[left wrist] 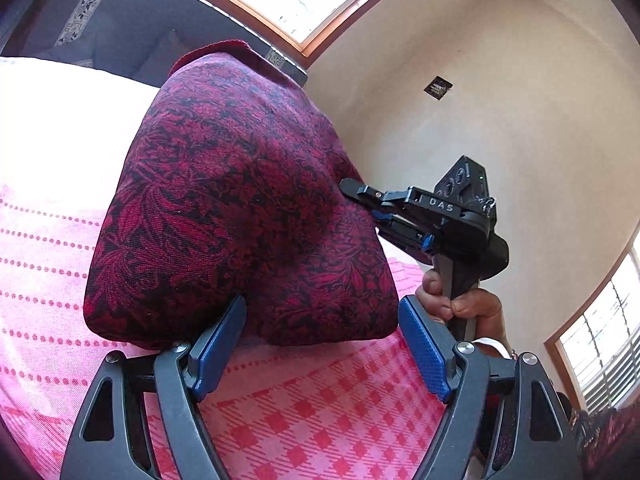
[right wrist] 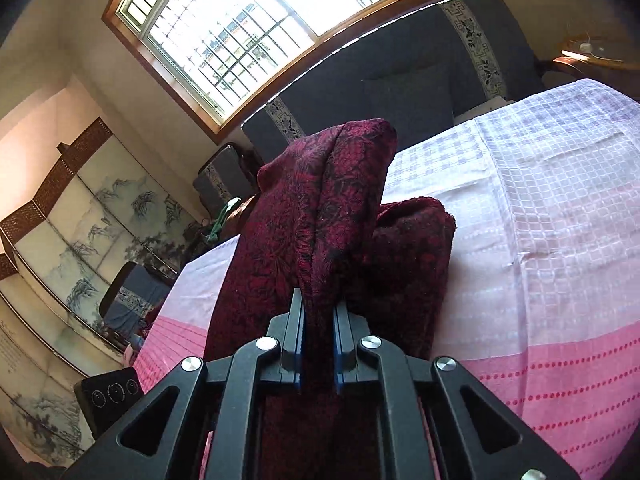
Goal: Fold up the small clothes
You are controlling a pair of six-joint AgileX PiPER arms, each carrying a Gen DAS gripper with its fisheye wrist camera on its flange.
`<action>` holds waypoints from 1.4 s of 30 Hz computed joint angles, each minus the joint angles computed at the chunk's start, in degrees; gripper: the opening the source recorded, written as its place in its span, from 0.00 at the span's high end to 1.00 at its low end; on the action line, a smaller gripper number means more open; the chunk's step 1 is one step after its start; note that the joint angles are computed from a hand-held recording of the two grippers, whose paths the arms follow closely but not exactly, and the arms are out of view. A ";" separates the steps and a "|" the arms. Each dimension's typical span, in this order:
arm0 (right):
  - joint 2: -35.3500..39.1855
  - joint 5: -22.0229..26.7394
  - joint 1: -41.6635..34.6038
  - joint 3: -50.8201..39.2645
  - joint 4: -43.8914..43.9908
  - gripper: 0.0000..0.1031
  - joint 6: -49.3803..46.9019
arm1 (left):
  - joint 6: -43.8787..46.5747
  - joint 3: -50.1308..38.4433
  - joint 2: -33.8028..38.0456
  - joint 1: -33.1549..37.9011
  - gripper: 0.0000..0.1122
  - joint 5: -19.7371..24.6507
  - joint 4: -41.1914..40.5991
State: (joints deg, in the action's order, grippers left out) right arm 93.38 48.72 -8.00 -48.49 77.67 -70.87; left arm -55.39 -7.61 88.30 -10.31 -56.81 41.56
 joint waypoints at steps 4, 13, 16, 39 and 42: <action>5.89 -1.14 -0.94 0.13 2.82 0.91 -3.14 | -3.02 -1.35 -0.75 1.25 0.30 1.52 3.50; 1.47 -3.96 0.30 0.76 2.87 0.80 -3.00 | -3.93 -2.26 0.51 1.93 0.25 1.56 4.33; -0.33 -9.59 2.73 -0.75 -0.63 0.65 1.12 | -2.58 -1.97 1.71 1.01 0.25 0.63 2.61; 12.81 7.93 3.68 -14.74 9.24 0.84 -2.13 | 1.23 -0.19 4.50 -0.70 0.24 -2.36 -2.58; 18.65 5.53 1.80 -15.76 5.99 0.84 -1.72 | 0.99 -0.42 4.63 -1.05 0.24 -2.21 -2.30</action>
State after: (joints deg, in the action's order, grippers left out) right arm 112.03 54.25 -6.20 -64.25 83.66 -72.59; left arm -54.40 -8.03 92.94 -11.36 -59.01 39.26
